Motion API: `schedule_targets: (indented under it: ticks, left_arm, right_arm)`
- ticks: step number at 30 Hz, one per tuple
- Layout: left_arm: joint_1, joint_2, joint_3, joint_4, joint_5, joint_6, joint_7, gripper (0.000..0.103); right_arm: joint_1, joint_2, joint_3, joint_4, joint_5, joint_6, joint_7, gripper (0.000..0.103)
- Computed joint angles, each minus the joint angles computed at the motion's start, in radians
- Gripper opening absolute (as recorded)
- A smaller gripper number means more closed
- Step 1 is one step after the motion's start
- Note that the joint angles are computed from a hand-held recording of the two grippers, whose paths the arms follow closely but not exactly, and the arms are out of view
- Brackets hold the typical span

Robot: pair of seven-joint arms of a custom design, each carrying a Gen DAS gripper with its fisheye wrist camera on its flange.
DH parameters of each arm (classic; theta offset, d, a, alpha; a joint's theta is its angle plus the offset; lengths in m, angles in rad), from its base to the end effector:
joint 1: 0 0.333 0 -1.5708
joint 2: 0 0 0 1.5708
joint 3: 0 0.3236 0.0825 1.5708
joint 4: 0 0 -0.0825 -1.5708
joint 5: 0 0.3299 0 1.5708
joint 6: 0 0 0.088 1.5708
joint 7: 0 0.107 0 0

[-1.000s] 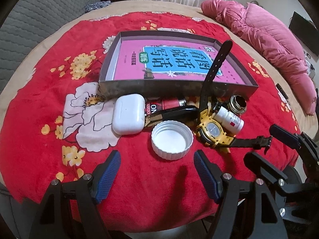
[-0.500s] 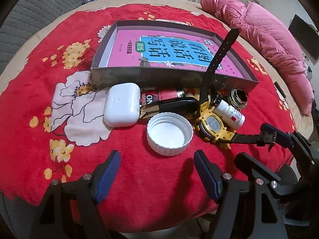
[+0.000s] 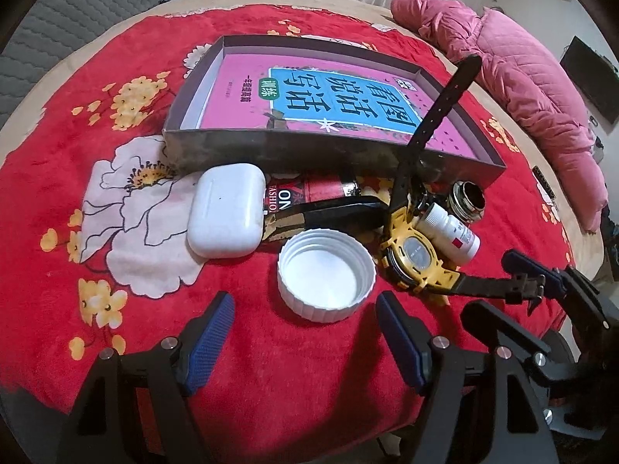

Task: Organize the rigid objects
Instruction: 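Close right tool on the yellow watch while left tool closes on the white bottle cap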

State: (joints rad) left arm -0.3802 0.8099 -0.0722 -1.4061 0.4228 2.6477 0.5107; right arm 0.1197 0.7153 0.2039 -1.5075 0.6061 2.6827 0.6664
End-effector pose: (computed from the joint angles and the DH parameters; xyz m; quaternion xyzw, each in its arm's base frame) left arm 0.6563 -0.3148 0.3032 -0.7845 0.5711 -0.2094 0.1204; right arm 0.6881 0.1751 0.3322 -0.8485 0.4168 -0.0698 0.3185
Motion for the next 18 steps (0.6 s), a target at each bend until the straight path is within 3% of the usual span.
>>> schedule_targets:
  ticks: [11, 18]
  left_arm:
    - [0.01, 0.011, -0.001, 0.006, -0.014, 0.032, 0.001, 0.074]
    - [0.005, 0.006, 0.008, -0.005, -0.013, 0.041, -0.018, 0.072]
  right_arm:
    - [-0.02, 0.011, 0.033, 0.01, 0.038, -0.001, -0.058, 0.045]
    - [-0.024, 0.02, 0.038, 0.025, 0.057, -0.013, -0.083, 0.034]
